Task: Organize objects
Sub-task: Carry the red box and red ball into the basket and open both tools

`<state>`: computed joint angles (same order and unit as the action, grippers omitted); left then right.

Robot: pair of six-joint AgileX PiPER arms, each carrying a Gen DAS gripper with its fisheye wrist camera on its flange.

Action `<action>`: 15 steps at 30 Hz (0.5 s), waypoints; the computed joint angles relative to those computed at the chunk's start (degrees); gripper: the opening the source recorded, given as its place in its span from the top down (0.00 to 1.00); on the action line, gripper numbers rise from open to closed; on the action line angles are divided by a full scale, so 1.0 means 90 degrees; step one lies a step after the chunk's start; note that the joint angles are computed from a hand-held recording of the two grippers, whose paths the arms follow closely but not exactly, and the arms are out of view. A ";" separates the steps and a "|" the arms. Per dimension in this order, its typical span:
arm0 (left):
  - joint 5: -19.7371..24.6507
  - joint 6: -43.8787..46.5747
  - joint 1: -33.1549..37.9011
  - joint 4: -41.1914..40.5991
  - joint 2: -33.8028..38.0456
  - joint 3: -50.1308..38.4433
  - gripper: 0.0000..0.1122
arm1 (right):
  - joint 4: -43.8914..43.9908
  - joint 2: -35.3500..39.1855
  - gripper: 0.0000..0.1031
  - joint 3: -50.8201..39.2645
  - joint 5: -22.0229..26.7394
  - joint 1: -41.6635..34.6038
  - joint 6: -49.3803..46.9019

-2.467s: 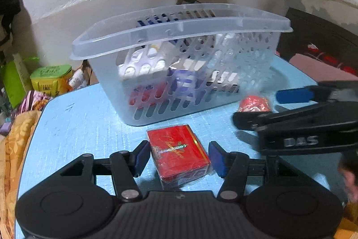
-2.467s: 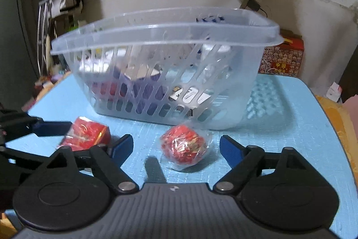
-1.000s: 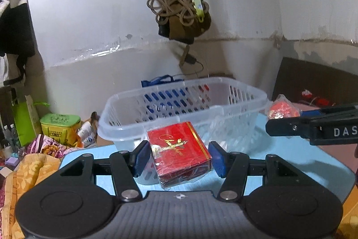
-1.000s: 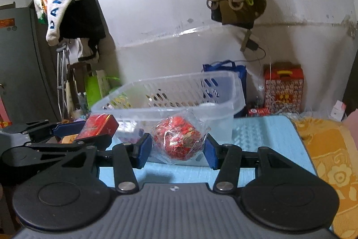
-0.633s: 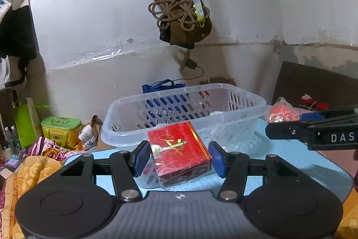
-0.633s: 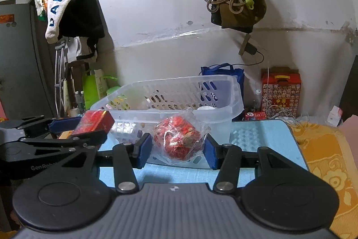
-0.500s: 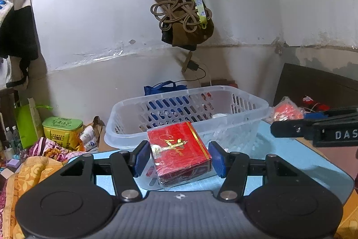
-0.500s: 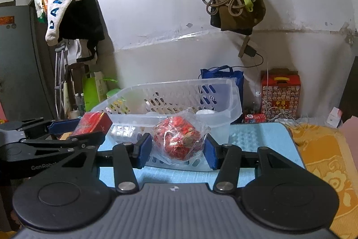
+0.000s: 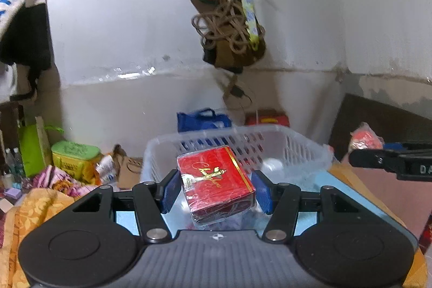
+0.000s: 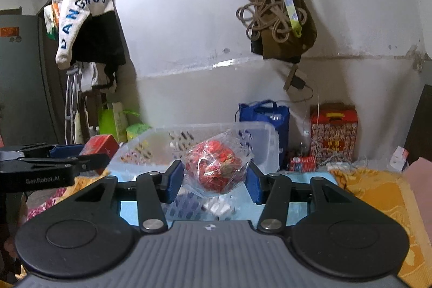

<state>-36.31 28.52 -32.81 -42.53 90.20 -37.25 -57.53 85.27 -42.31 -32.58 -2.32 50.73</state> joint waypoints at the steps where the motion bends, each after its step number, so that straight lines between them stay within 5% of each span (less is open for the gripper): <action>1: 0.0044 0.0004 0.0042 -0.0002 -0.0076 -0.0038 0.45 | 0.0105 -0.0018 0.49 -0.0046 -0.0016 0.0019 -0.0088; 6: 0.0578 0.0340 0.0284 -0.0260 -0.0179 -0.0676 0.45 | 0.0279 0.0178 0.49 -0.0684 0.0292 0.0431 -0.0338; 9: 0.1645 0.0776 0.0713 -0.0709 0.0085 -0.1605 0.45 | -0.0777 0.0593 0.49 -0.1641 0.0982 0.0770 0.0848; 12: 0.2229 0.2475 0.0946 -0.2440 0.0575 -0.2540 0.45 | -0.2453 0.1083 0.49 -0.2634 0.1548 0.0962 0.2658; 15: 0.2164 0.4327 0.1066 -0.4347 0.1163 -0.3364 0.46 | -0.4159 0.1726 0.49 -0.3424 0.1693 0.0950 0.4568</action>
<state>-16.83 67.45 -23.22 -81.66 100.67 -67.53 -94.95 100.81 -73.13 -17.34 6.23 91.84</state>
